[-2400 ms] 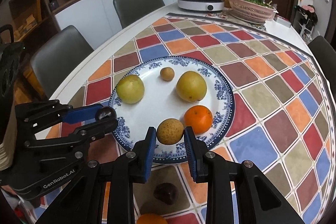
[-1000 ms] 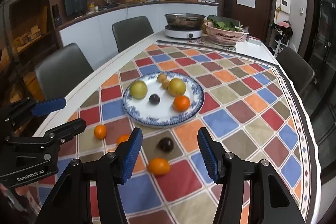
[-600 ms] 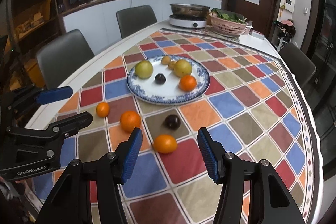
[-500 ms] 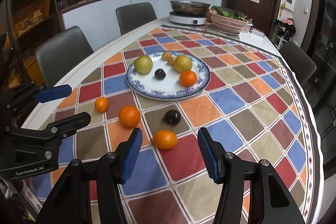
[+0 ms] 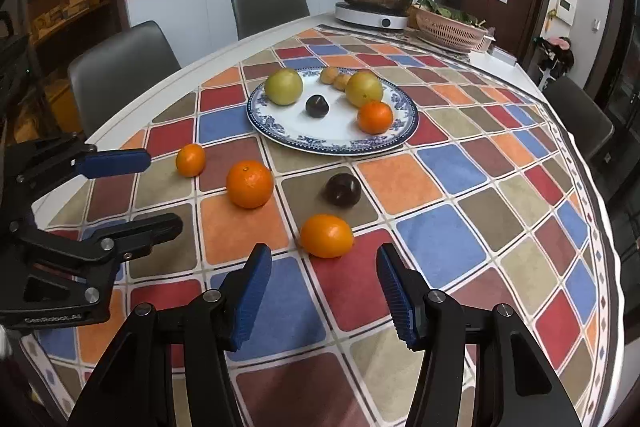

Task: Organize fruits
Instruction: 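Withdraw both open tools from the plate toward the loose oranges, then grasp a large orange with the left tool while the right tool grasps another orange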

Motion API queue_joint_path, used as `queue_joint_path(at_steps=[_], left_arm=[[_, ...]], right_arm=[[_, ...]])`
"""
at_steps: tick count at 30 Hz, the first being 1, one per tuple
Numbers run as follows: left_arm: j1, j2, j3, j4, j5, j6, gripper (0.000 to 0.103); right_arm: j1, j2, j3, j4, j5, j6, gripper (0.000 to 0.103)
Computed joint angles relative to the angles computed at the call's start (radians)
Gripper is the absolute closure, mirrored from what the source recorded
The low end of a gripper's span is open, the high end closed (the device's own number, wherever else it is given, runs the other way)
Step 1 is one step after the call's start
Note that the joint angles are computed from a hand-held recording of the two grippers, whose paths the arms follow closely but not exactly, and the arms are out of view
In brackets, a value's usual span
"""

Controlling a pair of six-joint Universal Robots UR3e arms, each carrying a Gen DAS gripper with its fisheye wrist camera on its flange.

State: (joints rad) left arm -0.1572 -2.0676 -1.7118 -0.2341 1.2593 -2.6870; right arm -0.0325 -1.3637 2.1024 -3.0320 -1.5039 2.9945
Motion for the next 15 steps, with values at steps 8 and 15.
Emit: queue_joint_path(at_steps=[8, 15], left_arm=[[-0.029, -0.119, 0.164, -0.078, 0.014, 0.027, 0.044], [-0.048, -0.19, 0.271, -0.129, 0.032, 0.02, 0.044]], right_arm=[[-0.027, 0.077, -0.039, -0.019, 0.05, -0.012, 0.048], [-0.05, 0.128, -0.065, -0.021, 0.087, -0.032, 0.054]])
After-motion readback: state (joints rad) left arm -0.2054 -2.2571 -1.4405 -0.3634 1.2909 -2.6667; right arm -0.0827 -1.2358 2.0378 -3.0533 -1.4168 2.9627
